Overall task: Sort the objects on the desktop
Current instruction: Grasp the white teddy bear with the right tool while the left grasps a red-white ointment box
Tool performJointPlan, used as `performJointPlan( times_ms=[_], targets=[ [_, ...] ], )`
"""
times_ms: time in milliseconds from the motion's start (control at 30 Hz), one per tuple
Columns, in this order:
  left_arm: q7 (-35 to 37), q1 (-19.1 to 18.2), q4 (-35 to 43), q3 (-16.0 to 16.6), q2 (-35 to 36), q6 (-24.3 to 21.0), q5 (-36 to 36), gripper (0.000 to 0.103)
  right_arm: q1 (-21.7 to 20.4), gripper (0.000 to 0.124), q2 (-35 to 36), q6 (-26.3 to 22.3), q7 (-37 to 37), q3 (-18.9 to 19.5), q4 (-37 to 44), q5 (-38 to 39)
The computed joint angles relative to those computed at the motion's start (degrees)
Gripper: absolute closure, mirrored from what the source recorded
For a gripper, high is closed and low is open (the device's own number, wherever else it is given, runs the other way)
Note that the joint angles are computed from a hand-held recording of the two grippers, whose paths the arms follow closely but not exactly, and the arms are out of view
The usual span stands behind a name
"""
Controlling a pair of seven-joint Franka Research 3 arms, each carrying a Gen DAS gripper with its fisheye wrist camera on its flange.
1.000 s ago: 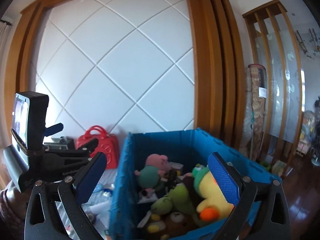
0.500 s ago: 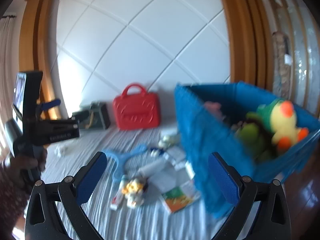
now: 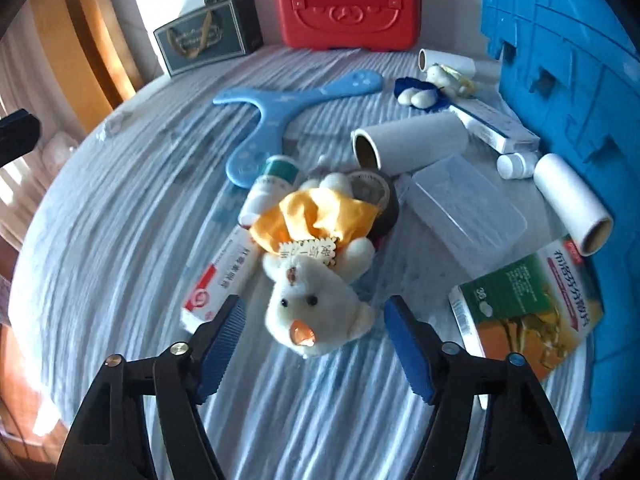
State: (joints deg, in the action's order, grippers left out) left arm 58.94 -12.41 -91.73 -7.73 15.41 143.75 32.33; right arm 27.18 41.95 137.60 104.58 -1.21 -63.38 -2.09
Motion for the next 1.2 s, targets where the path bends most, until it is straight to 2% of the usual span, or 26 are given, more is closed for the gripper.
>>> performJointPlan(
  times_ms=[33, 67, 100, 200, 233, 400, 467, 533, 567, 633, 700, 733, 767, 800, 833, 1033, 1200],
  targets=[
    [0.7, 0.3, -0.5, -0.4, 0.2, 0.1, -1.1, 0.0, 0.0, 0.077, 2.1, -1.3, -0.1, -0.1, 2.5, -0.1],
    [1.0, 0.2, -0.4, -0.5, 0.7, -0.1, -1.5, 0.0, -0.5, 0.078, 3.3, -2.3, -0.5, 0.4, 4.0, 0.7],
    [1.0, -0.1, 0.0, -0.6, 1.3, -0.4, -1.7, 0.0, -0.4, 0.08, 3.3, -0.6, -0.7, 0.2, 3.5, 0.4],
    [4.8, 0.1, 2.7, -2.0, 4.5, -1.1, -5.9, 0.0, -0.7, 0.086, 3.4, -3.7, -4.7, 0.9, 5.3, 0.5],
    [5.9, -0.2, 3.7, -2.3, 5.8, -1.2, -6.7, 0.0, -0.7, 0.086, 2.0, -3.5, -5.2, 0.8, 3.7, 0.4],
    [10.6, -2.4, 8.8, -3.0, 12.1, -1.6, -9.4, 0.001, -0.8, 0.086, -10.5, 4.0, 0.1, -1.4, -12.9, -0.8],
    [11.7, -3.0, 11.8, -3.3, 15.0, -3.4, -11.5, 0.012, -1.4, 0.086, -13.6, 6.3, 1.1, -1.2, -16.7, -1.2],
    [12.3, -3.3, 14.4, -3.4, 17.6, -5.5, -13.6, 0.029, -1.7, 0.086, -15.8, 7.6, 1.9, -1.1, -19.3, -2.1],
    [12.3, -3.6, 15.4, -3.1, 18.5, -6.5, -14.1, 0.034, -2.2, 0.086, -16.3, 7.8, 1.9, -0.7, -19.8, -2.0],
    [12.0, -3.0, 14.1, -3.4, 18.4, -4.2, -16.0, 0.038, -2.6, 0.086, -17.2, 8.2, 2.1, -0.3, -20.8, -2.1],
    [12.1, -2.9, 13.7, -3.3, 18.1, -3.8, -16.7, 0.041, -3.0, 0.086, -18.0, 8.8, 2.2, 0.1, -21.8, -2.0],
    [12.6, -2.8, 13.0, -3.4, 17.7, -3.4, -16.9, 0.048, -3.1, 0.086, -18.1, 8.9, 2.2, 0.2, -21.9, -2.0],
    [13.1, -2.6, 12.2, -3.6, 17.1, -2.9, -17.2, 0.063, -3.2, 0.086, -18.4, 9.0, 2.3, 0.4, -22.2, -1.9],
    [13.7, -2.3, 11.3, -3.8, 16.5, -2.5, -17.7, 0.072, -3.3, 0.086, -18.5, 9.3, 2.2, 0.5, -22.3, -1.9],
    [14.2, -1.9, 10.7, -4.1, 16.0, -2.7, -18.4, 0.075, -3.3, 0.086, -18.7, 9.6, 2.1, 0.7, -22.3, -1.9],
    [17.1, 0.0, 9.4, -4.8, 14.1, -1.7, -21.5, 0.075, -2.6, 0.086, -18.5, 9.8, 2.1, 0.7, -20.6, -2.8],
    [18.3, -1.1, 8.6, -3.9, 11.5, 0.6, -19.2, 0.077, -1.7, 0.086, -19.0, 10.1, 4.3, 0.1, -19.7, -4.4]
  ],
)
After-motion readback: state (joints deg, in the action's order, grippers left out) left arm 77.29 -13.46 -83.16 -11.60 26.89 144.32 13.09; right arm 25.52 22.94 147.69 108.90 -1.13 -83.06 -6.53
